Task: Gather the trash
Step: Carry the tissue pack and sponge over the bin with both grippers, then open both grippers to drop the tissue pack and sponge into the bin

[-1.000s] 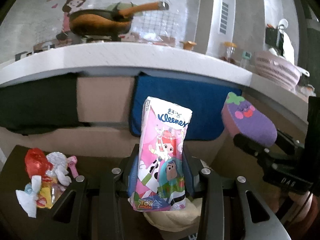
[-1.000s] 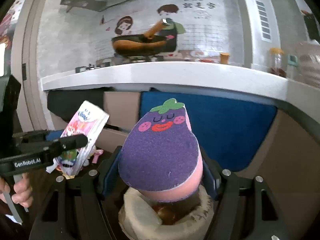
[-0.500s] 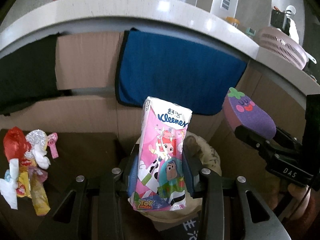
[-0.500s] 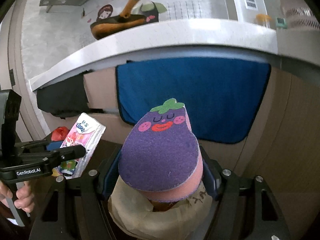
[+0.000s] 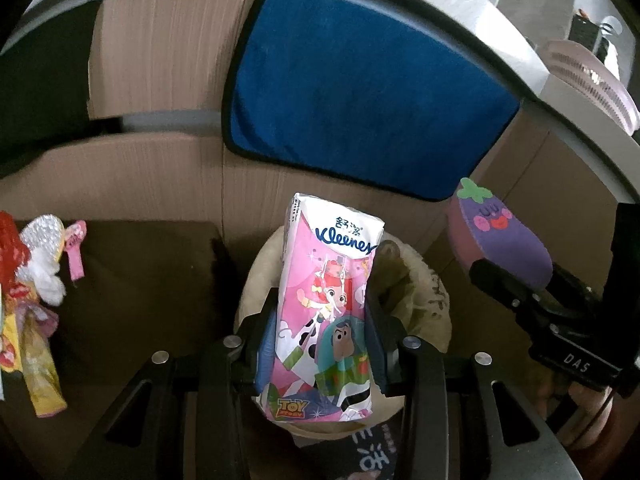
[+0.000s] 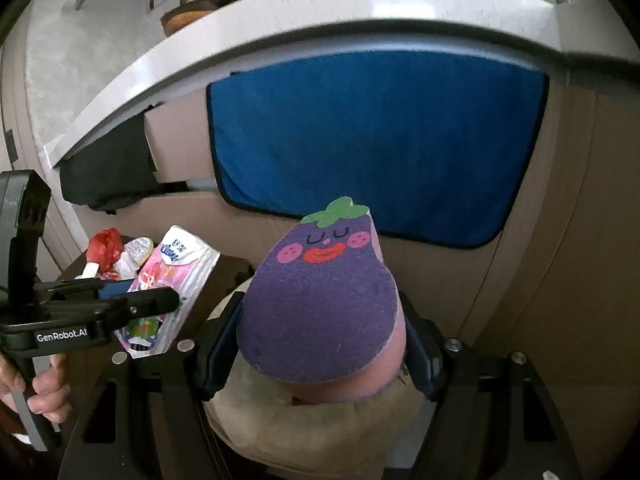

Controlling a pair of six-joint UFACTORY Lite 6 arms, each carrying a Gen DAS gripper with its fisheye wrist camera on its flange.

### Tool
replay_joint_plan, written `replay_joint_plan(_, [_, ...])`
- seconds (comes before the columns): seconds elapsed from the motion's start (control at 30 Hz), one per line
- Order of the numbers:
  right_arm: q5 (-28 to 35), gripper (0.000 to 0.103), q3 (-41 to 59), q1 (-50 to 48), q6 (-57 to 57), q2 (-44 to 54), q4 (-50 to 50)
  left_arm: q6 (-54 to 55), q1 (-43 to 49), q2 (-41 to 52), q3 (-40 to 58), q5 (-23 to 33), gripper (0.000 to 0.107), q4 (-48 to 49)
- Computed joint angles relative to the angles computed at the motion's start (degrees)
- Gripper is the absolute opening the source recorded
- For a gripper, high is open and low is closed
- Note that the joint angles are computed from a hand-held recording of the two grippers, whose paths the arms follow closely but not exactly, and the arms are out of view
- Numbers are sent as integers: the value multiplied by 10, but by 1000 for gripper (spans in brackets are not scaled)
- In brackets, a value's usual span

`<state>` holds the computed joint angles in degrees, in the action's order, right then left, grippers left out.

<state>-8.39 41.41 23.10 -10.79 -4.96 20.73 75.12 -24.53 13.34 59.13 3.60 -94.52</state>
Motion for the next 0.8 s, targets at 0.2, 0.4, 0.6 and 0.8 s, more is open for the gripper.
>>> replay_joint_plan(0.2, [2,68,24,-6,93,47,-90,40,8,32,16,13,39,-41])
replay_joint_plan(0.4, [-3,68,45,-15,222,86,-215,-12,22,68,44,30,39,9])
replay_joint_plan(0.6, [-14,69,71,-27,379,131,-360,36,46,107,66,80,40,-30])
replay_joint_plan(0.8, [-54,89,79,-47,509,165,-468,84,88,113,62,161,53,-71])
